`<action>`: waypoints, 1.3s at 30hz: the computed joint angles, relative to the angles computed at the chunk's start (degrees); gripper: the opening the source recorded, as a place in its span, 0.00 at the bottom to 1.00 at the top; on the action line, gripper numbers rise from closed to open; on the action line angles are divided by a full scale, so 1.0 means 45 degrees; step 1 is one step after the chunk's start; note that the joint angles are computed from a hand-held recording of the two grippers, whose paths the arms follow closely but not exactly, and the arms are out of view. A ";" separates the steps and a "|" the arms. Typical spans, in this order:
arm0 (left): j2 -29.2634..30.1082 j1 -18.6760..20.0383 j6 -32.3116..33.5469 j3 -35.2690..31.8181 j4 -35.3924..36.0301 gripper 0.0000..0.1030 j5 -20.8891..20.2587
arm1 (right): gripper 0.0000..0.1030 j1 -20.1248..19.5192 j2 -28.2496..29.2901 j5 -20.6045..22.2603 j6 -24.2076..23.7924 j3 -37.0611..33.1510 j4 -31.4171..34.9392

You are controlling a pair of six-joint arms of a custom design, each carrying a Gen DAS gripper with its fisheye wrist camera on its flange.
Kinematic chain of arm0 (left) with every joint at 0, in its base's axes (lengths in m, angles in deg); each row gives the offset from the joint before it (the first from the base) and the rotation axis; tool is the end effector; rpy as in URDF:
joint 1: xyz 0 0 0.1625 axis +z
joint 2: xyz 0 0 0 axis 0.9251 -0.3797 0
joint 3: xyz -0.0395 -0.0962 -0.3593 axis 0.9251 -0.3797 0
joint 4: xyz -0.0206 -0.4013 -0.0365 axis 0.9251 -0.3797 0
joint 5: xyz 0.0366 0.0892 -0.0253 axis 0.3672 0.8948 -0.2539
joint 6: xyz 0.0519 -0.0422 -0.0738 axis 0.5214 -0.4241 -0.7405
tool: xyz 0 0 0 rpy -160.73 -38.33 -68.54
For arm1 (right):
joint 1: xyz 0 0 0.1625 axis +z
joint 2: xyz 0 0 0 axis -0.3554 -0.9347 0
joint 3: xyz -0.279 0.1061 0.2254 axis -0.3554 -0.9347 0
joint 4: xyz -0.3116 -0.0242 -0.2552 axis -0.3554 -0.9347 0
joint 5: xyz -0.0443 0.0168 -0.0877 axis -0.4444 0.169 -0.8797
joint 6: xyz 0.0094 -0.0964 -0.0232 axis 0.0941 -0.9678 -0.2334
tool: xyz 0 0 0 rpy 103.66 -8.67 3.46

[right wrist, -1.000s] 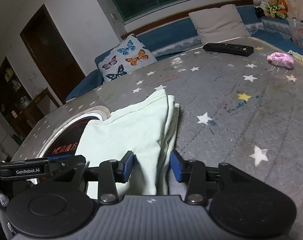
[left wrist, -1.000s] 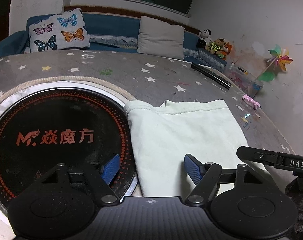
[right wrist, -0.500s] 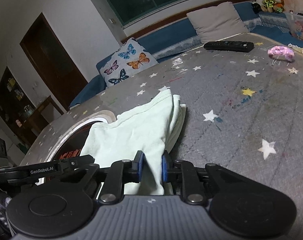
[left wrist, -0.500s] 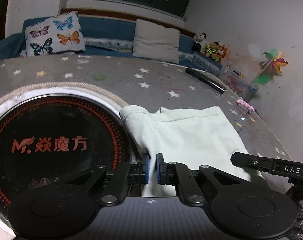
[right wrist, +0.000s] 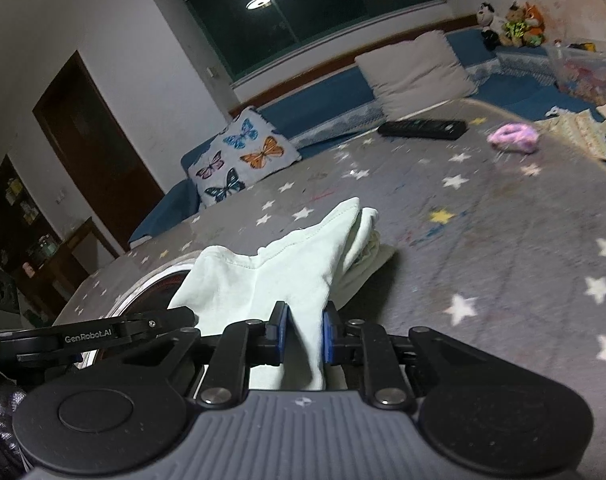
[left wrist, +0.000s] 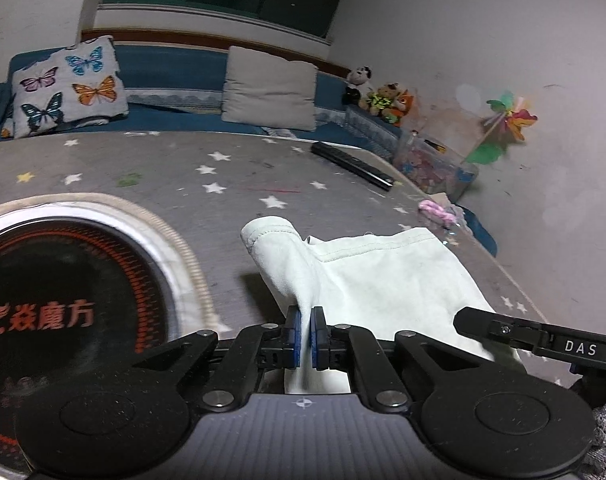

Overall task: Fold clothes
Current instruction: 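Grasp the folded shirt's edge with the left gripper, then grasp the shirt's edge with the right gripper while the left gripper holds its edge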

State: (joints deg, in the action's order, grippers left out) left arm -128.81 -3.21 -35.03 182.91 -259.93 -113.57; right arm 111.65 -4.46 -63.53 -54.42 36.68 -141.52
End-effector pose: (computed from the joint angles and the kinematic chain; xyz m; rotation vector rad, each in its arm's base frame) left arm -0.0730 -0.5650 0.1373 0.5752 2.5462 -1.0346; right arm 0.1359 -0.5218 0.0505 0.4676 -2.6761 1.1717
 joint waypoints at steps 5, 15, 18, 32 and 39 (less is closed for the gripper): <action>0.0236 -0.0275 0.0045 -0.0159 0.0119 0.05 -0.0236 | 0.15 -0.0021 -0.0387 -0.0169 -0.0099 0.0459 -0.0636; 0.0856 -0.0824 0.0197 -0.1008 0.0430 0.05 -0.0385 | 0.15 0.0094 -0.1204 -0.0595 -0.0482 0.0880 -0.1249; 0.1012 -0.0975 0.0230 -0.1263 0.0521 0.05 -0.0389 | 0.15 0.0166 -0.1407 -0.0729 -0.0615 0.0841 -0.1336; 0.2029 -0.1396 0.0232 -0.2517 0.1089 0.05 0.0012 | 0.15 0.0098 -0.1961 -0.1174 -0.1104 0.0537 -0.1396; 0.2434 -0.1507 0.0347 -0.2892 0.1179 0.05 0.0289 | 0.15 -0.0057 -0.2009 -0.1329 -0.1178 0.0402 -0.1286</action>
